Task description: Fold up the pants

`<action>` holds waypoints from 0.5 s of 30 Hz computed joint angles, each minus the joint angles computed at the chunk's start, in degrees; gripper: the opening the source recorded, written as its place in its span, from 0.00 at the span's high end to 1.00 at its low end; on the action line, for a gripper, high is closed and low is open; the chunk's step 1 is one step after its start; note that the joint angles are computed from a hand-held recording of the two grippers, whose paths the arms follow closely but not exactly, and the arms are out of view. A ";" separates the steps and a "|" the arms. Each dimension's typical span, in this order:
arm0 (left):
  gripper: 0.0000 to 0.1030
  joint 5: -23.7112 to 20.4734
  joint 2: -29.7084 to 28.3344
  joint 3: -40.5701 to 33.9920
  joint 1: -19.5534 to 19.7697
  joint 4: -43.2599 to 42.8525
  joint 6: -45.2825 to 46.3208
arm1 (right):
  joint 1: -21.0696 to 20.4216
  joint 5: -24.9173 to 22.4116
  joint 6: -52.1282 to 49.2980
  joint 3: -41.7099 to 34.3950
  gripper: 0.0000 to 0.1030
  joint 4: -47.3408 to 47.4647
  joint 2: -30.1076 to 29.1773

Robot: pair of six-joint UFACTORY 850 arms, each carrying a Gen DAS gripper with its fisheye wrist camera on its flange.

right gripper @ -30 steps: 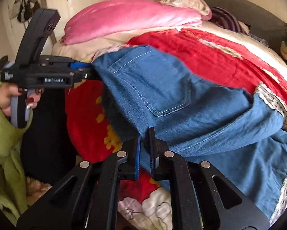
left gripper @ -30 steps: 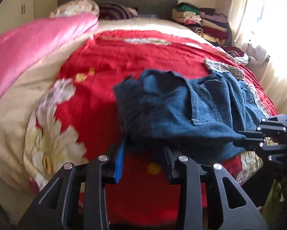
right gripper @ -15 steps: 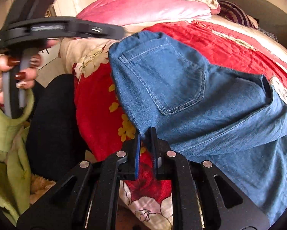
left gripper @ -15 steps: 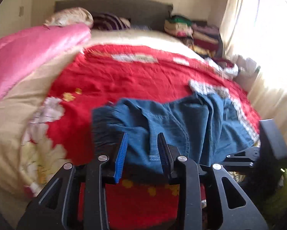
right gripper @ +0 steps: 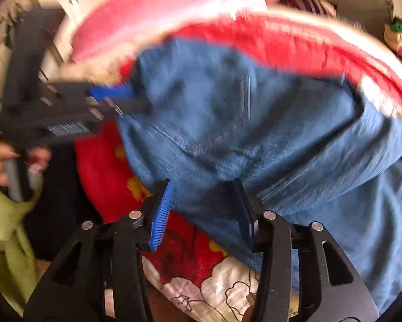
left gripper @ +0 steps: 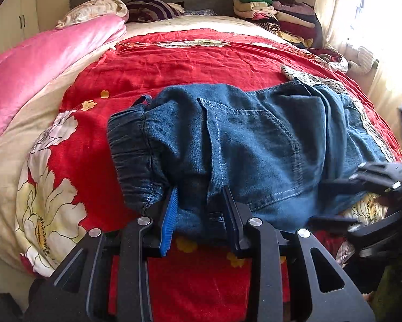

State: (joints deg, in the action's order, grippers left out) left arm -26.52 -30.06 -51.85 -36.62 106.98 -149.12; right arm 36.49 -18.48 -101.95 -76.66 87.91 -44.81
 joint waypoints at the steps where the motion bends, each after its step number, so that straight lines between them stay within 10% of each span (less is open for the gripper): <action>1: 0.69 -0.29 -0.02 0.03 -0.08 0.19 -0.33 | -0.07 -0.32 -2.01 0.19 0.63 1.78 -0.02; 15: 0.28 -8.33 6.96 2.83 -4.01 4.49 -4.96 | -6.44 -3.02 -25.28 6.43 0.45 34.41 7.70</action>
State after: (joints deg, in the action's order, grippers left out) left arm -34.85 -23.10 -49.01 -40.64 111.47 -154.07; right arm 30.06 -21.50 -127.23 -70.23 122.32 -37.11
